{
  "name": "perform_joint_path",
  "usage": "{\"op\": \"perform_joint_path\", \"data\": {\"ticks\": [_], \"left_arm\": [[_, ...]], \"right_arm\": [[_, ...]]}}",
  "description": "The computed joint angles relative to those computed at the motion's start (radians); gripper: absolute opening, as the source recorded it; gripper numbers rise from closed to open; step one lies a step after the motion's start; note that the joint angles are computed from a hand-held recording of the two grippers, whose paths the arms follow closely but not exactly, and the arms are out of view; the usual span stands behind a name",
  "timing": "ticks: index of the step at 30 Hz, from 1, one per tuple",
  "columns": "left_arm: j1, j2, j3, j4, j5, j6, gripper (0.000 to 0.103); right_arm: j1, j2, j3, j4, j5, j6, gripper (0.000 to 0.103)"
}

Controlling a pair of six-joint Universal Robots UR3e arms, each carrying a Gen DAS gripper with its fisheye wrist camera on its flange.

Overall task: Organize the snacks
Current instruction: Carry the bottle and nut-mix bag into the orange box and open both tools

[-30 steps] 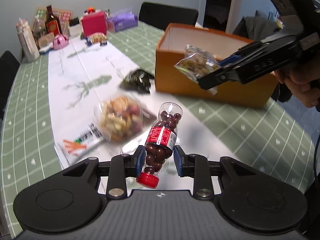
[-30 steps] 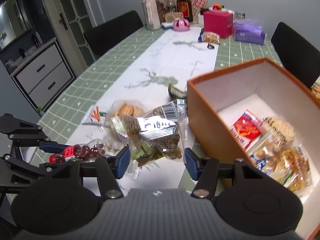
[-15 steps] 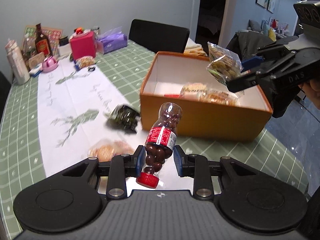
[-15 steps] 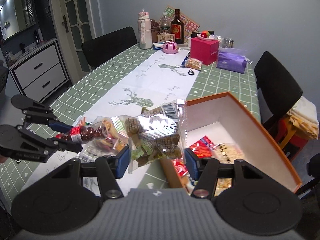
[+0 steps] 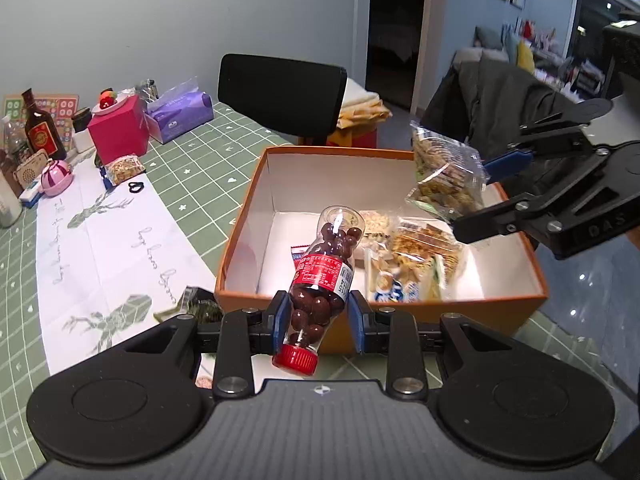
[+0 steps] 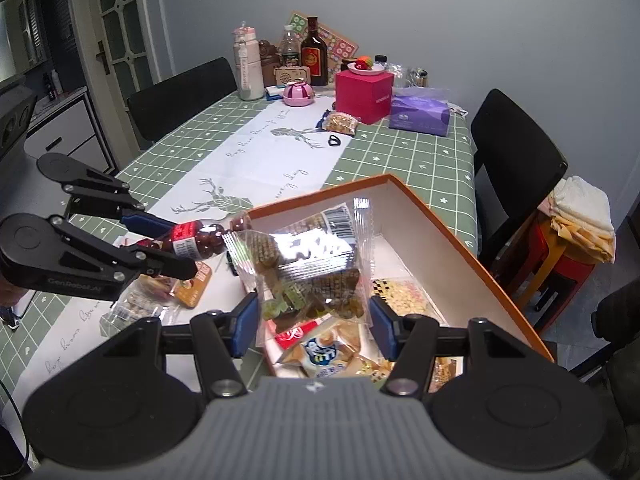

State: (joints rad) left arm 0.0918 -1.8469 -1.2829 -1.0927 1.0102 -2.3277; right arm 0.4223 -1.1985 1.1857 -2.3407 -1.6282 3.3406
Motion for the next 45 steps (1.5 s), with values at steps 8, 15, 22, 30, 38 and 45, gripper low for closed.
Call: {"op": "perform_joint_path", "data": {"ticks": [8,15,22,30,38,45], "left_arm": [[-0.085,-0.193,0.243,-0.030,0.047,-0.052,0.035],[-0.152,-0.388,0.503,-0.102,0.154,-0.084,0.035],[-0.198,-0.568,0.778,-0.221,0.234,-0.102,0.035],[-0.227,-0.732,1.058,-0.379,0.314,-0.119,0.035],[-0.235,-0.755,1.089,-0.390,0.331,-0.135,0.036],[-0.224,-0.723,1.045,-0.360,0.314,-0.149,0.041]], "right_arm": [[-0.077,0.039,0.010,-0.014,0.055,-0.012,0.057],[-0.139,0.144,-0.092,0.013,0.095,-0.002,0.057],[-0.167,0.283,-0.245,0.069,0.117,0.016,0.057],[-0.178,0.447,-0.449,0.182,0.138,0.061,0.057],[-0.154,0.600,-0.676,0.289,0.104,0.080,0.064],[-0.149,0.589,-0.678,0.286,0.084,0.102,0.069]]}}
